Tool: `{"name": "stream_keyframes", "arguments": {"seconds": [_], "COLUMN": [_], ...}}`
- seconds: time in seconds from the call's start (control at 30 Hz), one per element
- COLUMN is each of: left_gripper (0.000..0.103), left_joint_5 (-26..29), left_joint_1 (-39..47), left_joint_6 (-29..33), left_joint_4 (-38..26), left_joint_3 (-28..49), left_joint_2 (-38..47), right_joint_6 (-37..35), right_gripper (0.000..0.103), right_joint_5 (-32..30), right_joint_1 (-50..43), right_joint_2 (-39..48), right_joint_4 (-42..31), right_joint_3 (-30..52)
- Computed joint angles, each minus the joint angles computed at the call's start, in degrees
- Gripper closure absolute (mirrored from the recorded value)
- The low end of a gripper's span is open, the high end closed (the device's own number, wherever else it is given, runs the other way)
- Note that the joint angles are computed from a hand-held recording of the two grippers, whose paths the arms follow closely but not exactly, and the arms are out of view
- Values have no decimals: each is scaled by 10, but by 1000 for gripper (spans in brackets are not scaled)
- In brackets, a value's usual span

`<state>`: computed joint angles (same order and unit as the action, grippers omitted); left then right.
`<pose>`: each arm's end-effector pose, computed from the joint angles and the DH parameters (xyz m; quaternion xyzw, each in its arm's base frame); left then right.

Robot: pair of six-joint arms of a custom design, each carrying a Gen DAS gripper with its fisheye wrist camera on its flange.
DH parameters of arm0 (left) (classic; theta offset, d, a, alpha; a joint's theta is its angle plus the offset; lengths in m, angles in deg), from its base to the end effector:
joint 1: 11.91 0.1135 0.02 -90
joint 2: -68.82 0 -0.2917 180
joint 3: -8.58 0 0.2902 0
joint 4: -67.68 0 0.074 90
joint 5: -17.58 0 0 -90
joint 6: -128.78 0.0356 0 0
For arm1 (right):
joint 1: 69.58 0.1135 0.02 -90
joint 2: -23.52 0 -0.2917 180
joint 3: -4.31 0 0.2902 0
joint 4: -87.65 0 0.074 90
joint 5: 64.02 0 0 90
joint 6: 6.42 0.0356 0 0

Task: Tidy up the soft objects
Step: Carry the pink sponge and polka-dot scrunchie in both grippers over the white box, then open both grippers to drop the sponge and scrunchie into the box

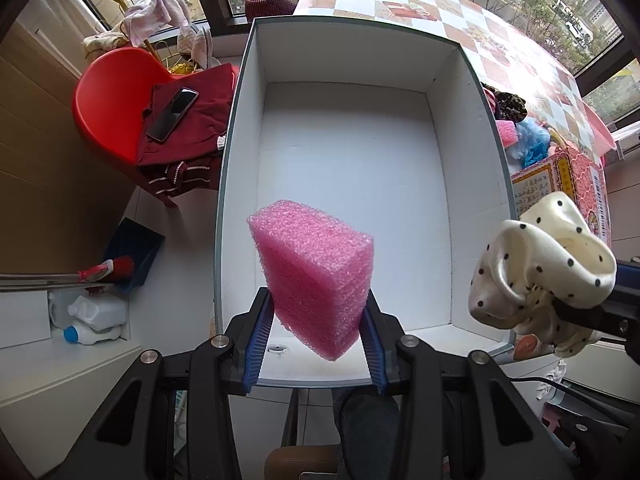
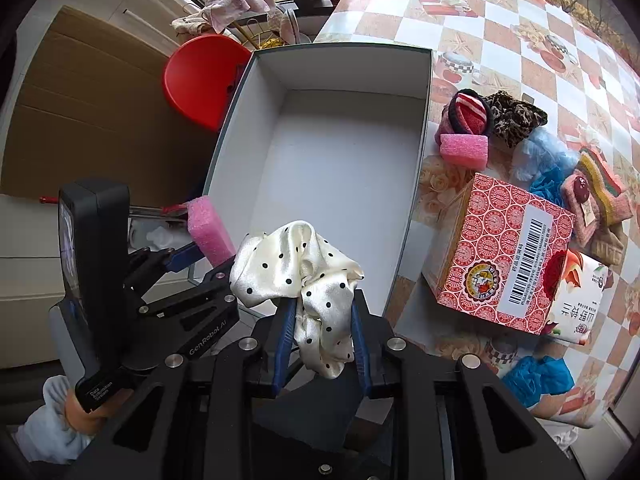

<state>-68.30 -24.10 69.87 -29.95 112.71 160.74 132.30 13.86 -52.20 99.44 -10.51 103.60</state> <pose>0.3143 -0.0705 0.3573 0.3696 0.9276 -0.0289 0.0453 0.2306 0.0800 0.4066 0.2528 0.9528 0.1595 0.0532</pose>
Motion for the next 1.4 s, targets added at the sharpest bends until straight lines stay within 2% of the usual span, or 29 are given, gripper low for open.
{"name": "stream_keyframes", "arguments": {"seconds": [0.37, 1.03, 1.23, 1.3, 1.33, 1.4], "left_gripper": [58, 57, 53, 38, 35, 25], "left_joint_5": [-24, -48, -39, -29, -19, -17], "left_joint_1": [3, -4, -1, 3, 4, 2], "left_joint_6": [7, 29, 24, 23, 22, 13], "left_joint_4": [32, 72, 69, 62, 54, 52], "left_joint_3": [-31, -90, -85, -77, -72, -67], "left_joint_2": [7, -11, -15, -11, -10, -8], "right_joint_6": [-29, -25, -28, -28, -27, -25], "right_gripper": [75, 75, 73, 58, 42, 39], "right_joint_5": [6, -22, -18, -16, -13, -11], "right_joint_1": [15, 32, 23, 21, 22, 24], "right_joint_2": [40, 91, 83, 77, 75, 69], "right_joint_4": [15, 67, 66, 60, 56, 58], "right_joint_3": [-13, -58, -61, -61, -59, -57]}}
